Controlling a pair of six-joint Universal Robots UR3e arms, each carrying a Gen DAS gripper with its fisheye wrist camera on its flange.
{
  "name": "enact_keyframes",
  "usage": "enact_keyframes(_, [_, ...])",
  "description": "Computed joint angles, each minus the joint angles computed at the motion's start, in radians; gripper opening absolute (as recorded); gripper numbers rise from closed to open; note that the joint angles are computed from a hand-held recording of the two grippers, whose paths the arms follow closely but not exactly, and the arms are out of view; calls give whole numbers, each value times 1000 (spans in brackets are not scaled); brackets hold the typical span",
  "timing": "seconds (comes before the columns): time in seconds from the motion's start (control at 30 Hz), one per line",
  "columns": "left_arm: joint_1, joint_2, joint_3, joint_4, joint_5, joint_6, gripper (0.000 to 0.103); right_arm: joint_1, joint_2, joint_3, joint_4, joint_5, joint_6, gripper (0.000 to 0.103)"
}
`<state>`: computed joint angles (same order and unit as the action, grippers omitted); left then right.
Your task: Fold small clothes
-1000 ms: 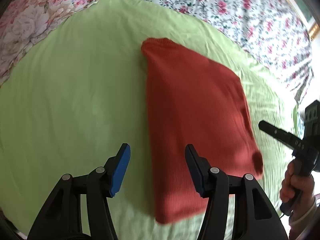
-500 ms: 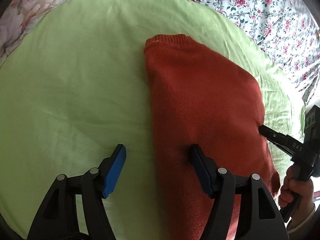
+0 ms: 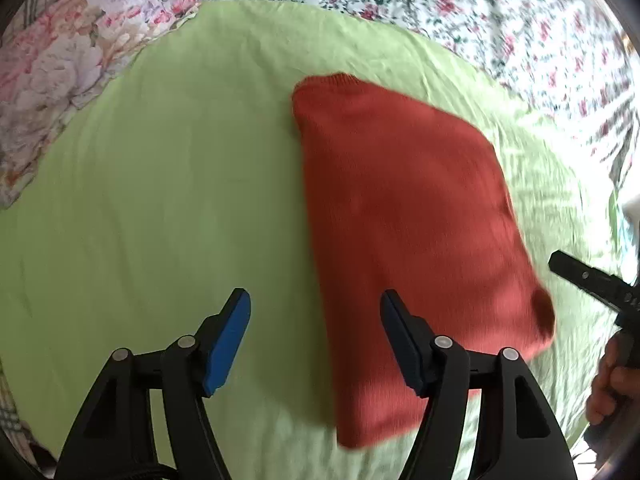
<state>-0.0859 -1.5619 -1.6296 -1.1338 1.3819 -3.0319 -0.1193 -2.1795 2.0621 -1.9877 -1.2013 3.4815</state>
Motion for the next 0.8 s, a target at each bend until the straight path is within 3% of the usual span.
enact_keyframes(0.13, [-36, 128, -102, -36, 39, 18, 72, 84, -78, -7, 71, -29, 10, 46])
enact_keyframes(0.37, [-149, 344, -298, -8, 230, 46, 82, 230, -169, 0, 164, -119, 40, 63])
enact_keyframes(0.63, [-211, 528, -431, -65, 295, 48, 85, 573, -156, -20, 181, -365, 197, 84])
enact_keyframes(0.8, [-247, 585, -459, -93, 320, 36, 86, 693, -154, -22, 206, -423, 276, 87])
